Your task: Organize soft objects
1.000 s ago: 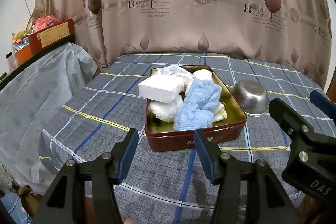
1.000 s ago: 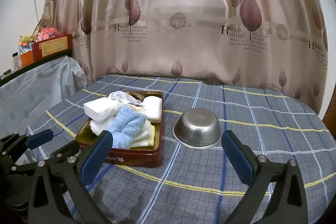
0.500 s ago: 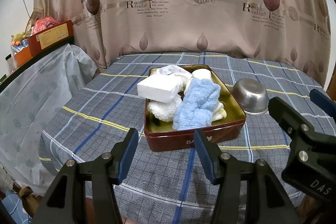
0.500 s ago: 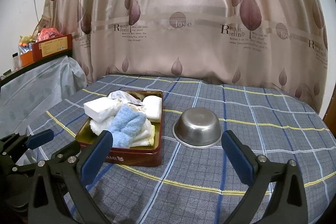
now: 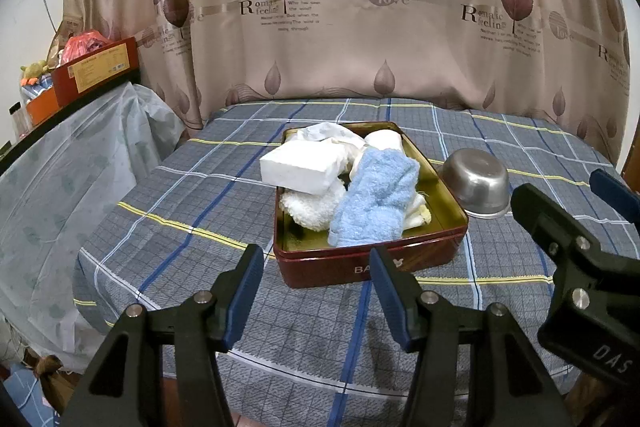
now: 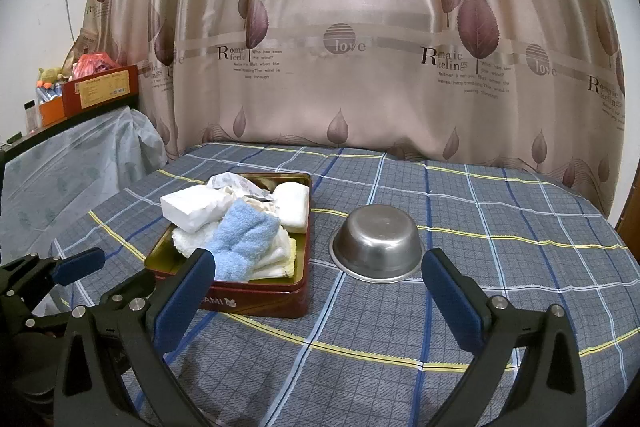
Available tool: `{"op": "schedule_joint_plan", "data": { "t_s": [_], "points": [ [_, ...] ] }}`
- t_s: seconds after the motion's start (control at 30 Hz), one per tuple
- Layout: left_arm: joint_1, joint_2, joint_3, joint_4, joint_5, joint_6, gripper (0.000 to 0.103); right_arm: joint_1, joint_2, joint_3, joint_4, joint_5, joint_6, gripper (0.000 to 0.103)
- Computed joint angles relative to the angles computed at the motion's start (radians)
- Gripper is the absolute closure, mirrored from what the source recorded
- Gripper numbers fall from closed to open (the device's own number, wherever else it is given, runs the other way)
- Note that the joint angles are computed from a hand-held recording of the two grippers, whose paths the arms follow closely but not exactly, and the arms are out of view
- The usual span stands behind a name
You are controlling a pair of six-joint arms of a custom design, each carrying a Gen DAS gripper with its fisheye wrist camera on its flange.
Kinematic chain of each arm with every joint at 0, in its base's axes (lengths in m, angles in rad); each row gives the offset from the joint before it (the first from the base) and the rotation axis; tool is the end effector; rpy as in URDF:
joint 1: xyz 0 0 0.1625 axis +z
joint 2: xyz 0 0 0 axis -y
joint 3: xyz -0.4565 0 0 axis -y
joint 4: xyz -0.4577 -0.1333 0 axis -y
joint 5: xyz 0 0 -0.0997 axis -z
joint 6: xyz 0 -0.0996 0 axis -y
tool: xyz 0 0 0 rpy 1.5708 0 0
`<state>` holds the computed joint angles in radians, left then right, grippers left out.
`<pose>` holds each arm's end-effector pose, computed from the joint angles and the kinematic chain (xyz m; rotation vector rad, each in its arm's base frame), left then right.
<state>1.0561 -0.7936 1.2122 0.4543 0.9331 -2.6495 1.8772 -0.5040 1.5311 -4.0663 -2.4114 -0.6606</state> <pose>-0.1835 -0.7157 0.1765 0.8976 2.2223 -0.8746 0.2713 -0.6618 0.0836 0.1842 -1.8345 1.3844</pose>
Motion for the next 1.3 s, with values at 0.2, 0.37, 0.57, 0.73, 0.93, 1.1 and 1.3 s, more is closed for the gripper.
{"op": "schedule_joint_plan", "data": {
  "t_s": [0.2,0.37,0.57,0.73,0.93,1.1,1.3],
  "points": [
    [0.002,0.002,-0.002,0.006,0.005,0.001,0.046,0.0,-0.001,0.004,0.0,0.0,0.0,0.001],
    [0.001,0.003,-0.003,0.008,0.005,-0.005,0.047,0.0,0.001,-0.002,0.001,0.0,-0.001,0.001],
    [0.006,0.007,-0.009,0.014,0.008,-0.003,0.046,0.0,-0.001,0.002,0.003,0.0,0.003,0.001],
    [0.006,0.008,-0.01,0.016,0.007,-0.003,0.046,-0.001,0.0,-0.002,0.005,0.001,0.001,0.001],
    [0.006,0.008,-0.01,0.016,0.008,-0.003,0.047,-0.001,-0.001,0.0,0.007,0.001,0.005,0.001],
    [0.008,0.011,-0.017,0.025,0.007,-0.003,0.047,-0.001,-0.001,-0.002,0.011,0.001,0.004,0.001],
    [0.008,0.013,-0.019,0.028,0.007,-0.006,0.047,-0.001,0.001,-0.003,0.008,0.0,0.002,0.001]
  ]
}}
